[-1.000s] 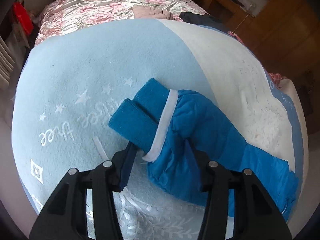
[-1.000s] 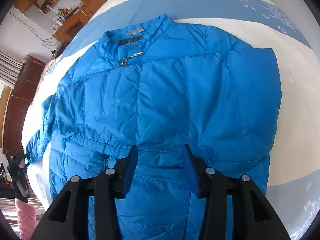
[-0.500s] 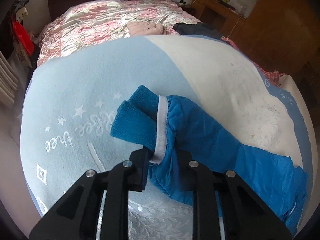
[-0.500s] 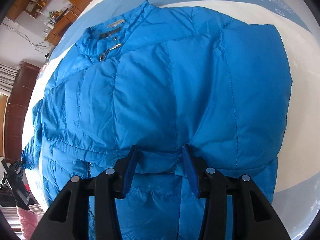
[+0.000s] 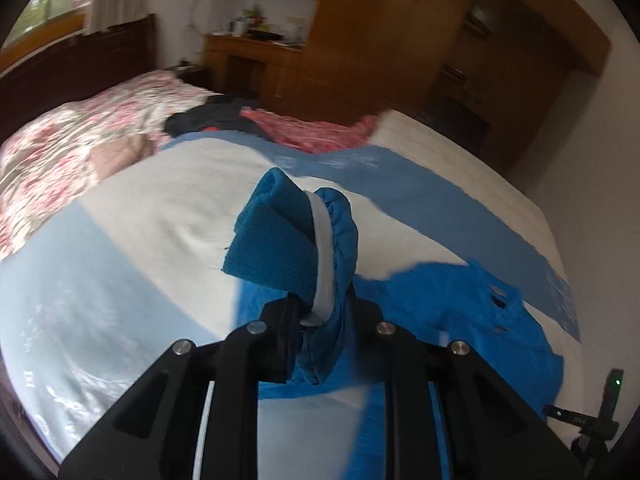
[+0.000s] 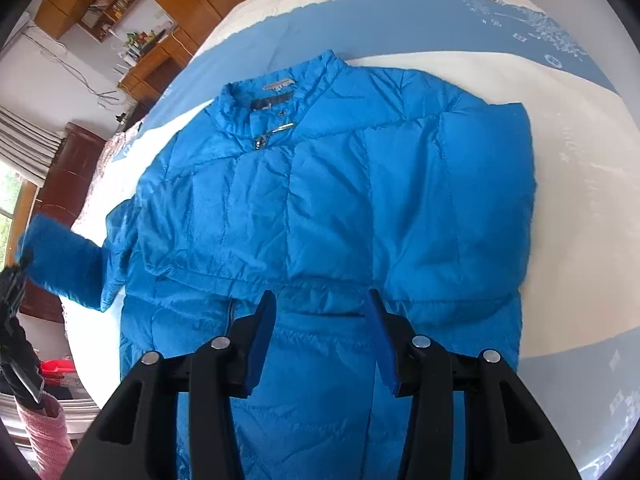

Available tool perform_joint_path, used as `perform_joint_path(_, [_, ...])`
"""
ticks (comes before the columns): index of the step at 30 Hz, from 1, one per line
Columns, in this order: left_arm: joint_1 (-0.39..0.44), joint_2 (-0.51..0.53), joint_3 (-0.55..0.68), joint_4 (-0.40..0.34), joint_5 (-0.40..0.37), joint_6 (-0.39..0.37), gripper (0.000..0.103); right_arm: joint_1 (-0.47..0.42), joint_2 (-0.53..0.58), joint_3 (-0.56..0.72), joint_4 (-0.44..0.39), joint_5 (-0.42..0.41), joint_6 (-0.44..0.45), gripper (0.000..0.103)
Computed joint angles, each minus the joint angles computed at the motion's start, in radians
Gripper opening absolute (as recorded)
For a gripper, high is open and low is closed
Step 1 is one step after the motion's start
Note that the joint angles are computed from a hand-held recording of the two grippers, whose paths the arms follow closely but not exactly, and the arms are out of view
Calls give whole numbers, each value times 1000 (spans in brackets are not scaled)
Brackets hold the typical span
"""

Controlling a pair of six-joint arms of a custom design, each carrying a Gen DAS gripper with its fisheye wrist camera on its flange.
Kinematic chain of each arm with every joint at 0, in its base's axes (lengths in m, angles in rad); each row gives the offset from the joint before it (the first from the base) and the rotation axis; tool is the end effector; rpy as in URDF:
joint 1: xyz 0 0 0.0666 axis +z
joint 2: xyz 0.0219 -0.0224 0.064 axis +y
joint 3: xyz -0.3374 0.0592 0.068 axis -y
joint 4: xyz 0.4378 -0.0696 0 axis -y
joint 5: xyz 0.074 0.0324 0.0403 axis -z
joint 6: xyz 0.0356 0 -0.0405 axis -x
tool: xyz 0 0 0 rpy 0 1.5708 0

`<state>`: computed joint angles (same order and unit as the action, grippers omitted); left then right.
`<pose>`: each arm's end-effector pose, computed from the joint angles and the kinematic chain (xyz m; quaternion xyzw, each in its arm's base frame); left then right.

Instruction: Fold large clothes

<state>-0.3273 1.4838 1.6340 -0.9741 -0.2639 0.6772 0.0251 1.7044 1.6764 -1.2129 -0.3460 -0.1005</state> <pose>0.5394 -0.1738 0.4585 -0.2079 0.9005 -0.0667 0.3760 0.6060 0.0269 0.3419 0.0084 0.9721 0.1796 0.1508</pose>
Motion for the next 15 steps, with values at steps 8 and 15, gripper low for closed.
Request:
perform_joint_path(8, [-163,238,247,8,99,-93,17,-24,-68,-67,25,1,10,47])
perform_joint_path(15, [-207,456,421,-57,157,-95,17,-46,-96,-110,36,0,7,48])
